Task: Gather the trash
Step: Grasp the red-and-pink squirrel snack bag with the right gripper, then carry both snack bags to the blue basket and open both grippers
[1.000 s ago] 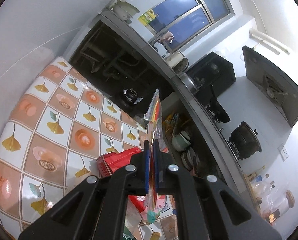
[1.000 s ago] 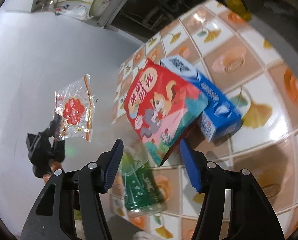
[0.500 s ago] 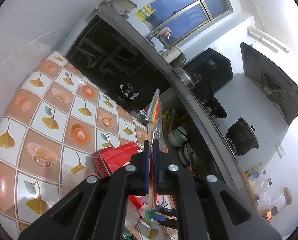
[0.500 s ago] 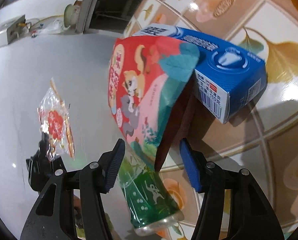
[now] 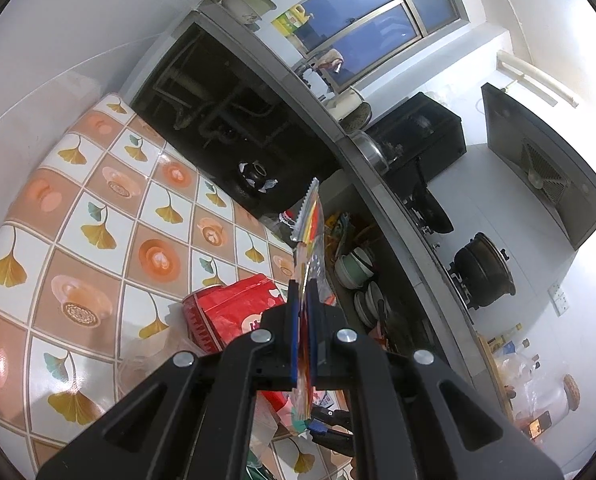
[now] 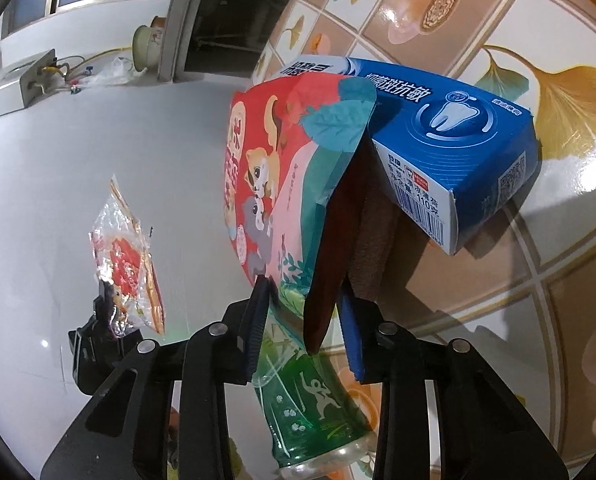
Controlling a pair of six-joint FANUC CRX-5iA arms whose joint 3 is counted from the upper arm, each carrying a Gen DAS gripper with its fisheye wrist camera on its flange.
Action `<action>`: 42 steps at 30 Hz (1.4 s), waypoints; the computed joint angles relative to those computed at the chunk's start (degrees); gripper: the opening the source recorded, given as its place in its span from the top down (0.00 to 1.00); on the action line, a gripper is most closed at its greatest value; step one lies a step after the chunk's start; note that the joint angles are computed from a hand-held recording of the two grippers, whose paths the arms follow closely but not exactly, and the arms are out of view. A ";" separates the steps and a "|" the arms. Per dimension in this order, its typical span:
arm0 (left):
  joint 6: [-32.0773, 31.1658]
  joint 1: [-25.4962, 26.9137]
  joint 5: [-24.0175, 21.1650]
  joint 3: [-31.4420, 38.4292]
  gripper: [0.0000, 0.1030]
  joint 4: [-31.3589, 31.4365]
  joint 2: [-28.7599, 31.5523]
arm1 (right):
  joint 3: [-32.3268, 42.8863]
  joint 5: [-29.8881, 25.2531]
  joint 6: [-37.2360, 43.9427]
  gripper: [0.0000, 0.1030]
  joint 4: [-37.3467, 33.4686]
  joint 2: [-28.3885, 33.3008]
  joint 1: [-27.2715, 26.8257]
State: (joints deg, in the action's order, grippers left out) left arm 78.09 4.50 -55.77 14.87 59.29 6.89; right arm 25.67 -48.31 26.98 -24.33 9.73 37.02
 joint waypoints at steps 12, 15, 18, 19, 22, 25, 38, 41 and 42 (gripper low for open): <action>0.23 -0.04 0.02 0.40 0.97 -0.10 0.08 | -4.23 4.74 1.46 0.80 -0.35 -3.57 0.37; -0.04 -0.16 0.28 0.33 0.97 0.50 0.06 | -4.89 6.05 1.33 0.82 0.49 -4.24 0.52; -0.20 -0.37 0.40 0.74 0.97 0.83 0.11 | -6.20 7.86 1.08 0.84 2.08 -5.47 1.03; -0.27 -0.50 0.45 0.94 0.97 0.89 0.14 | -6.13 8.26 1.31 0.85 2.17 -5.33 0.92; -0.73 -0.73 0.54 1.14 0.97 1.46 0.10 | -7.28 9.94 1.07 0.87 3.95 -6.26 1.26; -0.80 -1.17 0.56 1.66 0.97 1.70 0.21 | -8.70 11.56 1.09 0.90 5.07 -7.56 1.44; -0.74 -4.63 -1.57 8.16 0.97 0.71 3.41 | -19.51 21.68 -6.02 0.94 16.42 -14.72 3.41; -0.29 -6.55 -2.88 12.13 0.97 -0.13 5.88 | -23.42 24.94 -11.01 0.95 21.28 -17.02 3.82; 0.08 -6.96 -3.34 13.30 0.97 -0.52 6.60 | -25.54 26.52 -13.44 0.95 23.68 -18.14 4.11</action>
State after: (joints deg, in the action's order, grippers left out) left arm 78.16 -2.46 -59.11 28.18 58.77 13.49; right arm 0.12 -21.79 13.54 -0.65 -8.41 41.13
